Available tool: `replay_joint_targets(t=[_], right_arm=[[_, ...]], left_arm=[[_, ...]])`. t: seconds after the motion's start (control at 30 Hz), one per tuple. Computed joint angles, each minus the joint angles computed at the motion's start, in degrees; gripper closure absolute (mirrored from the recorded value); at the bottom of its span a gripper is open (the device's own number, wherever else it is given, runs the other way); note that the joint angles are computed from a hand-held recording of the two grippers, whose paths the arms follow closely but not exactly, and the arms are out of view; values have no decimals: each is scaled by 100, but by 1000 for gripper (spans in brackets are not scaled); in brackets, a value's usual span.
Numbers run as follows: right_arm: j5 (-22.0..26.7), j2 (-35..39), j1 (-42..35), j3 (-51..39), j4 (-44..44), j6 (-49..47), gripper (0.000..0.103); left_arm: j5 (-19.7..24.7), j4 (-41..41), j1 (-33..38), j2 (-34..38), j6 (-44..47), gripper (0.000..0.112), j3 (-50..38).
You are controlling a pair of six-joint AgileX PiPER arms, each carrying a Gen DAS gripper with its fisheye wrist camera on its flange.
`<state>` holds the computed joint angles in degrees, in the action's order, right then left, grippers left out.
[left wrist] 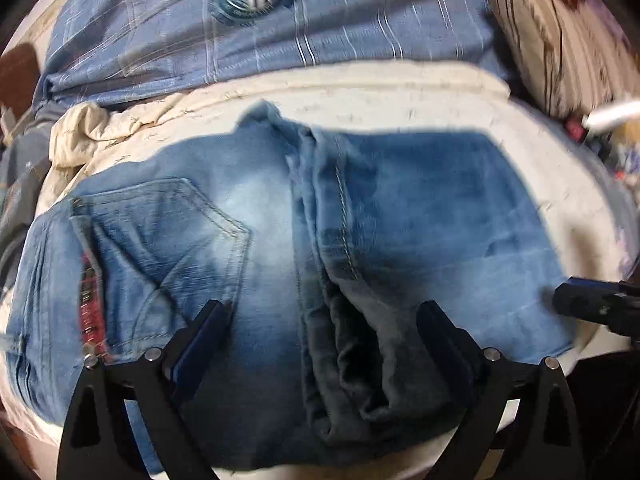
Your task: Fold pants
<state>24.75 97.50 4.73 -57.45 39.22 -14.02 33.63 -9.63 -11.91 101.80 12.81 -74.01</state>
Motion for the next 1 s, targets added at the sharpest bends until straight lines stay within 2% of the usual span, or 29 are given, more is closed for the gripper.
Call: replay_joint_targets(t=[0.03, 0.1, 0.2, 0.3, 0.33, 0.4, 0.43, 0.53, 0.67, 0.77, 0.87, 0.93, 1.0], right_arm=[[-127, -198, 37, 47, -282, 261, 35], [-167, -505, -15, 50, -172, 161, 34], [-63, -500, -136, -155, 1187, -1083, 34], [332, 178, -139, -788, 2184, -1910, 34], [457, 429, -148, -979, 2289, -1942, 34], [423, 1257, -108, -1507, 1927, -1484, 33], [392, 1465, -133, -1588, 1918, -1214, 32], [610, 1211, -104, -1667, 1673, -778, 32], [538, 856, 411, -1894, 1638, -907, 32], [1120, 1323, 851, -2536, 2250, -1350, 32], [1904, 2113, 1128, -3161, 3108, -1698, 32], [2190, 2746, 1358, -3751, 2816, -1150, 32], [2308, 3400, 1559, -4455, 1954, -66, 37]], left_arm=[[-87, -439, 182, -244, 342, 16, 173], [-272, -965, 449, -676, 703, 16, 515], [-290, -2289, 1314, -1327, 1548, 15, 1094], [76, -3418, 2379, -1494, 1934, 16, 1365], [323, -3836, 2836, -1426, 2081, 16, 1406], [690, -4219, 3489, -1198, 2113, 16, 1406], [801, -4183, 3645, -1096, 1979, 16, 1368], [1010, -4289, 4076, -837, 1760, 16, 1326], [1239, -4507, 4227, -481, 1581, 16, 1216], [1305, -4639, 4175, -322, 1642, 16, 1204], [1361, -4739, 4178, -153, 1668, 16, 1149], [1329, -4727, 4157, -98, 1589, 16, 1087], [1337, -4640, 4101, -43, 1489, 16, 996]])
